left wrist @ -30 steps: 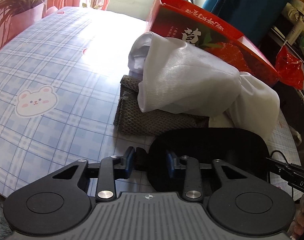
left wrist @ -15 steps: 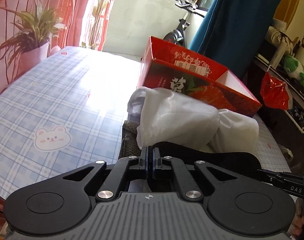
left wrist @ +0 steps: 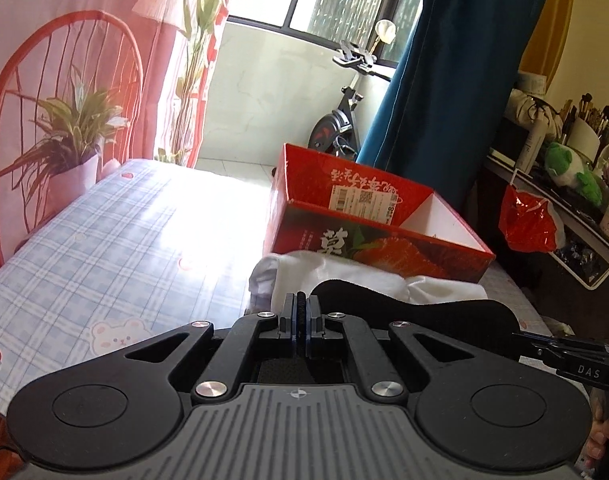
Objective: Organize soft objects
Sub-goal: 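Lift the black eye mask up toward the red box, then lower the eye mask into the red box and open both grippers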
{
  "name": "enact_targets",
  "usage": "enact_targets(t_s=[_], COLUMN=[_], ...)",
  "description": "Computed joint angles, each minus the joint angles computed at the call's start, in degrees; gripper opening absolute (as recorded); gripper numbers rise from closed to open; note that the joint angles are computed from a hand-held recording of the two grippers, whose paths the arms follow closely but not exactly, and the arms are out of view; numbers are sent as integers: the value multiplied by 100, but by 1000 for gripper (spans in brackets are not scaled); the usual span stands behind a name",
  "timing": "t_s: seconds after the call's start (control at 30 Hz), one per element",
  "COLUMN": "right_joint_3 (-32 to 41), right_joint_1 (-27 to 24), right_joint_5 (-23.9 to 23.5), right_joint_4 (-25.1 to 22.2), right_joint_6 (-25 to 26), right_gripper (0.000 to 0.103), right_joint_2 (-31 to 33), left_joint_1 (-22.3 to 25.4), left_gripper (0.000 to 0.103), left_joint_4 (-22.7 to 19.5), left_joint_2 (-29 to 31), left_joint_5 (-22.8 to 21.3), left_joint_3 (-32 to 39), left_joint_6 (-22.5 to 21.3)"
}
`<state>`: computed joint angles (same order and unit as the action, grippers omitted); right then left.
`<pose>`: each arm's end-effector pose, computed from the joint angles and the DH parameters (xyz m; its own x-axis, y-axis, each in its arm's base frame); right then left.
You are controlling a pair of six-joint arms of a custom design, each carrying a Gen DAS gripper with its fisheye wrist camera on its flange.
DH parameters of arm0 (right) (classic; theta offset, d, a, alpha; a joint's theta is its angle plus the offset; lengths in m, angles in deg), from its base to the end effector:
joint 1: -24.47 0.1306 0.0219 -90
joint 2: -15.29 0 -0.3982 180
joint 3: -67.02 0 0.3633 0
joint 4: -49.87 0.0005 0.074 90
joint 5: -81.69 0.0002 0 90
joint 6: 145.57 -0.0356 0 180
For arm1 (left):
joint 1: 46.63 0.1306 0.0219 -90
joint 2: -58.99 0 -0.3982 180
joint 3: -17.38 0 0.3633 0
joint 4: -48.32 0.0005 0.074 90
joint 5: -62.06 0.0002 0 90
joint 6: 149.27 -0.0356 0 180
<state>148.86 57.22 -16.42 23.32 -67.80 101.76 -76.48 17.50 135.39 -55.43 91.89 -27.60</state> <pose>0.3784 0.2488 0.4420 -0.5605 -0.1112 -0.8207 -0.5304 0.8093 0.2526 0.3376 -0.1754 0.4484 -0.4539 -0.2765 -0.8471 -0.1570 0.9606 -0.2295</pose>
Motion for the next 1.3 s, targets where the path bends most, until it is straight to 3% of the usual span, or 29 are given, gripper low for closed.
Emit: enact_targets(t_s=[0.3, 0.67, 0.83, 0.97, 1.17, 1.3], right_joint_3=[690, 2100, 3121, 4006, 5023, 5258], right_joint_1=[-231, -599, -615, -630, -635, -598], right_joint_5=[208, 154, 217, 158, 169, 317], right_joint_4=[325, 275, -262, -1049, -2246, -2594], right_joint_6=[437, 684, 758, 651, 587, 708], right_gripper=[7, 7, 7, 7, 7, 7], right_joint_2=[436, 1488, 2244, 2877, 3609, 3806], left_joint_1=[323, 766, 955, 1060, 1105, 1131], left_gripper=[5, 5, 5, 5, 5, 5], left_joint_4=[428, 566, 193, -314, -839, -1008], left_joint_2=[626, 1642, 2265, 2688, 3031, 3162], left_joint_5=[124, 327, 457, 646, 765, 903], left_joint_3=[721, 1983, 2748, 3202, 3482, 3525], left_joint_6=[-661, -1315, -1366, -1260, -1252, -1095])
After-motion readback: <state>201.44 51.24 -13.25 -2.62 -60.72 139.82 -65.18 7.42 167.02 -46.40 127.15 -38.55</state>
